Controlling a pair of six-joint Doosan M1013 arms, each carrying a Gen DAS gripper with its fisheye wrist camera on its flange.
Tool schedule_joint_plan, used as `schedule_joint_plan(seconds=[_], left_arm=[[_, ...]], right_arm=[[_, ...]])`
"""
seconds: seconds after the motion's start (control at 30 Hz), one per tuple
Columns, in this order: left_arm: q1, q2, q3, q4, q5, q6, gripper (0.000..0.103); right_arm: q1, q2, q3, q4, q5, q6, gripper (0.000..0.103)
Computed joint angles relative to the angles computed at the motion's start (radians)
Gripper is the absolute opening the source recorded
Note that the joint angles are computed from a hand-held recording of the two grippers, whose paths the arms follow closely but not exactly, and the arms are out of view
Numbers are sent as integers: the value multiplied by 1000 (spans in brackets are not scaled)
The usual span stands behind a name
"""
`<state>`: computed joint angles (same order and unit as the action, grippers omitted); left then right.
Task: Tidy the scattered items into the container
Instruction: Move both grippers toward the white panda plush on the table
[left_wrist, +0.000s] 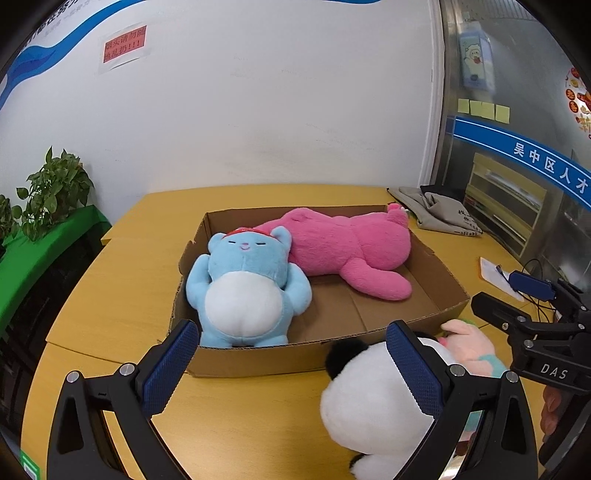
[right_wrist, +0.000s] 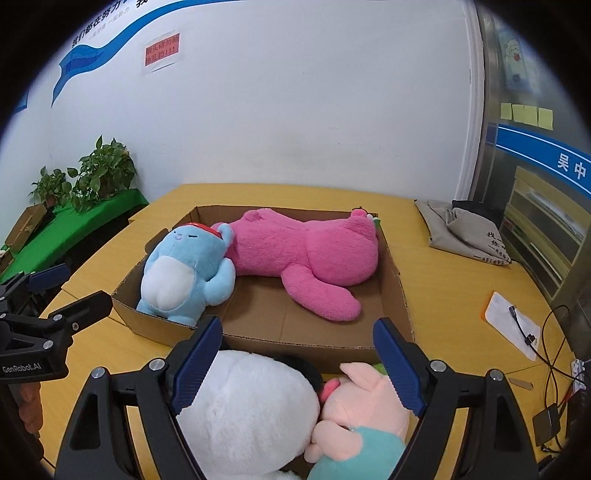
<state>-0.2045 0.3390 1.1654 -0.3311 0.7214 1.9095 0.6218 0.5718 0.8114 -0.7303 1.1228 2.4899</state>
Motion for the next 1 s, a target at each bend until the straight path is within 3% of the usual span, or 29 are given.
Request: schedule_joint_plan(seconds=[1.0], left_arm=[[7,9,3,-129,57,48,103]], right_arm=[[7,10,-3,-4,21,12,84]])
